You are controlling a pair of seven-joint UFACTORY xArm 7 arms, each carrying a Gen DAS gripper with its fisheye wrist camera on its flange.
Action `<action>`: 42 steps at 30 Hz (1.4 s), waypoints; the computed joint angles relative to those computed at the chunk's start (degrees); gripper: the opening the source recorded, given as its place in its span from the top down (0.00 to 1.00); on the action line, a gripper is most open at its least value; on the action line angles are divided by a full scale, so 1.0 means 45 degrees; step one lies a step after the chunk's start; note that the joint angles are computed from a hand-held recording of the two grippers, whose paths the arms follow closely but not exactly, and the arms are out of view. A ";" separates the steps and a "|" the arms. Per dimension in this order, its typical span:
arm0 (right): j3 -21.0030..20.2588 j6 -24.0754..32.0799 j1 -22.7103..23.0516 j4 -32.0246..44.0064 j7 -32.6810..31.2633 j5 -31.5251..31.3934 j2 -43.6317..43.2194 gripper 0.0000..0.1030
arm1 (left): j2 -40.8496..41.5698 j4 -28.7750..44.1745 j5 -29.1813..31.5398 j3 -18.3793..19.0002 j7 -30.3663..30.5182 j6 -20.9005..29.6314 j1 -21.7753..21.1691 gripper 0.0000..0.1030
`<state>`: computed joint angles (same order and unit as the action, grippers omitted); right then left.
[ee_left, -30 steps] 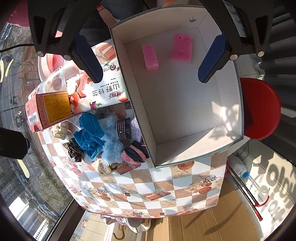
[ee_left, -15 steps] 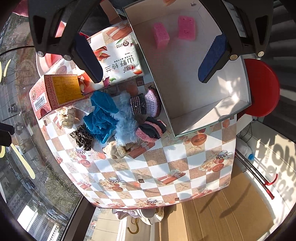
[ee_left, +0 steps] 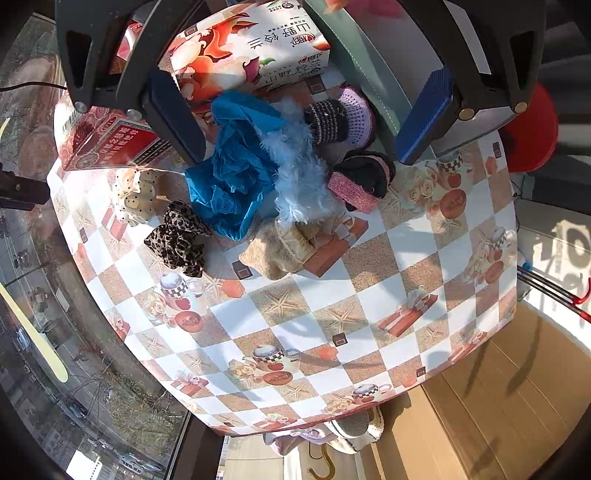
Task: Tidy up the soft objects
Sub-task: 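Grasp the beige knit sock with the left gripper while the right grasps the polka-dot scrunchie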
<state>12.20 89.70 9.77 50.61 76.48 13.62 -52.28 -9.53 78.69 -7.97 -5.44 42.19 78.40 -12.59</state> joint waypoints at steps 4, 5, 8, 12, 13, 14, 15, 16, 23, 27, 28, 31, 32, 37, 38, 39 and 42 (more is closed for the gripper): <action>-0.0464 -0.1150 0.0203 -0.1766 -0.0382 0.0767 -0.0387 0.01 | 0.1256 0.0620 0.0797 -0.0623 -0.1343 -0.0161 -0.0418 0.00; -0.0588 -0.1478 0.0230 -0.2147 -0.0484 0.0943 -0.0455 0.01 | 0.1576 0.0747 0.1047 -0.0734 -0.1667 -0.0230 -0.0553 0.00; -0.0978 -0.2458 0.0287 -0.3036 -0.0927 0.1339 -0.0471 0.01 | 0.2537 0.1201 0.1787 -0.0930 -0.2500 -0.0298 -0.0961 0.00; -0.1434 -0.3204 0.0391 -0.3597 -0.1748 0.1617 0.0047 0.01 | 0.3579 0.1644 0.2598 -0.0991 -0.3195 -0.0232 -0.1473 0.00; -0.1518 -0.3395 0.0429 -0.3721 -0.1978 0.1702 0.0188 0.01 | 0.3717 0.1639 0.2754 -0.0991 -0.3273 -0.0265 -0.1577 0.00; -0.1608 -0.3573 0.0483 -0.3824 -0.2239 0.1798 0.0385 0.01 | 0.3861 0.1646 0.2884 -0.0991 -0.3336 -0.0256 -0.1671 0.00; -0.1683 -0.3672 0.0532 -0.3886 -0.2471 0.1879 0.0600 0.01 | 0.3999 0.1644 0.3018 -0.0988 -0.3410 -0.0254 -0.1762 0.00; -0.1738 -0.3742 0.0575 -0.3928 -0.2688 0.1945 0.0814 0.01 | 0.4111 0.1639 0.3118 -0.0977 -0.3479 -0.0250 -0.1834 0.00; -0.1666 -0.3969 0.0829 -0.3815 -0.3814 0.2074 0.2179 0.01 | 0.4712 0.1694 0.3870 -0.0852 -0.3994 -0.0166 -0.2162 0.11; -0.1322 -0.3646 0.0863 -0.3453 -0.3759 0.1781 0.2562 0.18 | 0.4908 0.1878 0.3847 -0.0828 -0.3869 0.0132 -0.2183 0.42; -0.1269 -0.3625 0.0876 -0.3418 -0.3714 0.1751 0.2564 0.25 | 0.4863 0.1853 0.3724 -0.0824 -0.3810 0.0075 -0.2148 0.47; -0.1059 -0.3587 0.0886 -0.3240 -0.3568 0.1450 0.2549 0.49 | 0.4655 0.1748 0.3302 -0.0846 -0.3448 -0.0122 -0.2028 0.69; -0.1060 -0.3786 0.0881 -0.3378 -0.3534 0.1471 0.2325 0.63 | 0.4517 0.1635 0.3177 -0.0888 -0.3463 -0.0319 -0.2046 0.71; -0.0968 -0.4093 0.0559 -0.3616 -0.2748 0.1072 0.1092 0.65 | 0.3518 0.1089 0.2376 -0.0861 -0.2924 -0.1145 -0.1736 0.71; -0.0985 -0.4058 0.0470 -0.3572 -0.2613 0.0942 0.0859 0.65 | 0.3314 0.0981 0.2267 -0.0853 -0.2807 -0.1283 -0.1679 0.71; -0.0986 -0.3962 0.0395 -0.3503 -0.2481 0.0815 0.0650 0.65 | 0.3066 0.0907 0.2146 -0.0845 -0.2670 -0.1361 -0.1620 0.71; -0.0965 -0.3626 0.0174 -0.3186 -0.2136 0.0474 0.0118 0.65 | 0.2442 0.0783 0.1536 -0.0754 -0.2274 -0.1286 -0.1380 0.71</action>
